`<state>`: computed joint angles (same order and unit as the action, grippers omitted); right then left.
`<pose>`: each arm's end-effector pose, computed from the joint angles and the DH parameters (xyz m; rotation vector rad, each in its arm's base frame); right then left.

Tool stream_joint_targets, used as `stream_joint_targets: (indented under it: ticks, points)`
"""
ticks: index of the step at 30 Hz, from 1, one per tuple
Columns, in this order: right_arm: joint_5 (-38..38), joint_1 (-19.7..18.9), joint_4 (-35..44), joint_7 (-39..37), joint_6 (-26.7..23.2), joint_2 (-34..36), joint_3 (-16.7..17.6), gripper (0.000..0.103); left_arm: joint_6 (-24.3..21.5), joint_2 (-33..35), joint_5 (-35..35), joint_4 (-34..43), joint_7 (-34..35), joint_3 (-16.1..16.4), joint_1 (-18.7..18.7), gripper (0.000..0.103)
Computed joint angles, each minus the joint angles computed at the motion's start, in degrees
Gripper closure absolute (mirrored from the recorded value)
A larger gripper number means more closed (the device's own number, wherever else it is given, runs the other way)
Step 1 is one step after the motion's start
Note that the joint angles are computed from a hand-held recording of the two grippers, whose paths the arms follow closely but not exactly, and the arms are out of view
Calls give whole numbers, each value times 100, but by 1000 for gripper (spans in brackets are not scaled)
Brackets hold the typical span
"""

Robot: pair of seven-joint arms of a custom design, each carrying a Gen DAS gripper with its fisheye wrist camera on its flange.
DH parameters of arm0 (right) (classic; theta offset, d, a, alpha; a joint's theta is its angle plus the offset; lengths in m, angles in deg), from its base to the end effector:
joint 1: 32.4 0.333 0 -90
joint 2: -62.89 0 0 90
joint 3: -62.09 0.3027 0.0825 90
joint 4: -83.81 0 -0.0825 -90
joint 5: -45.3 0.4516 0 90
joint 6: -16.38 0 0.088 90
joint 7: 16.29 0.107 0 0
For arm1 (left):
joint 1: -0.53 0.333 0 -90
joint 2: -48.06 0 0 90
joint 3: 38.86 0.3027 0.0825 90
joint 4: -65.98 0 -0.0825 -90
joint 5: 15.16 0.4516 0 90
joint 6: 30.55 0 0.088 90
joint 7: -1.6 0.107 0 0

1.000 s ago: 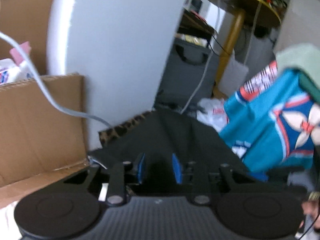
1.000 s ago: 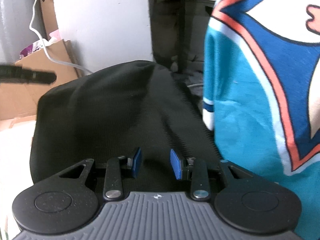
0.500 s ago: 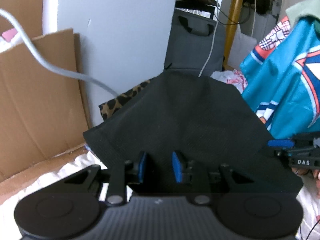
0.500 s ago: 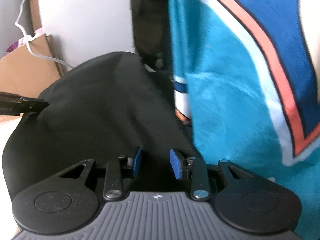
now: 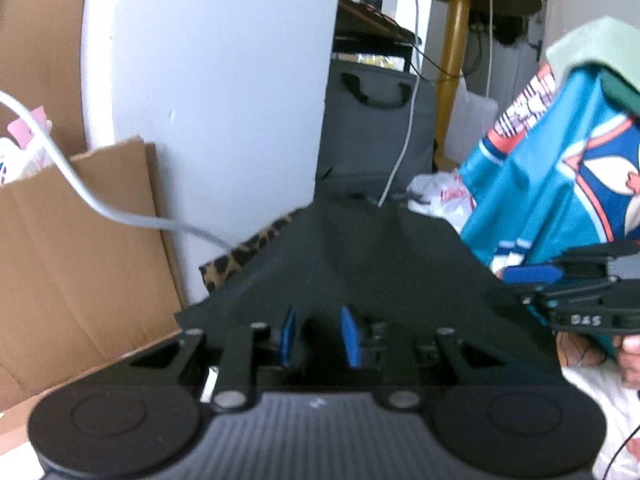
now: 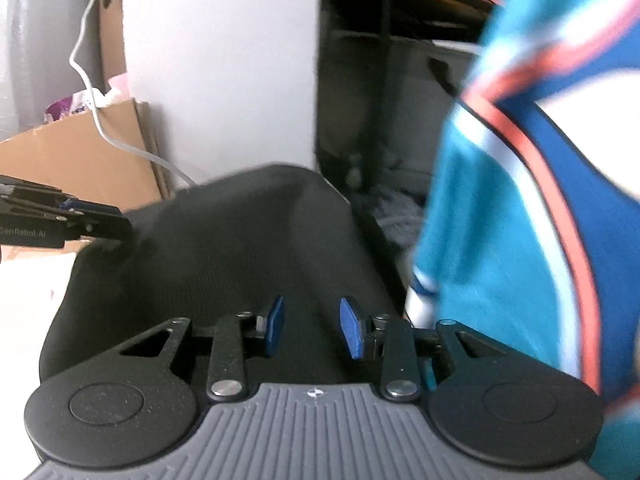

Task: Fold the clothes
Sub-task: 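Move the black shorts bundle with both tools beside the blue patterned garment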

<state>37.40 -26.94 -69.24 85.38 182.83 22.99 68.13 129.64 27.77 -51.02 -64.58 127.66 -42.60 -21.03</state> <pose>0.4447 0.1006 0.5203 -1.7541 1.5484 -0.8145 0.5169 -0.2173 0.5568 -1.1954 2.2169 -1.1770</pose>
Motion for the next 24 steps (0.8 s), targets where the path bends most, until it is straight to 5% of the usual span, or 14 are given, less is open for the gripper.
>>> stream_joint_targets:
  ticks: [10, 17, 24]
  points:
    - [-244, -201, 1552, -158, 533, 1884, 87, 65, 109, 366, -204, 88, -53, -95, 20, 75]
    - [-698, -389, 1829, 217, 214, 2305, 79, 67, 99, 468, -442, 104, 278, -66, 12, 72]
    - [-1612, -551, 1868, 1020, -477, 2272, 220, 66, 39, 520, 288, 163, -462, -365, 342, 68]
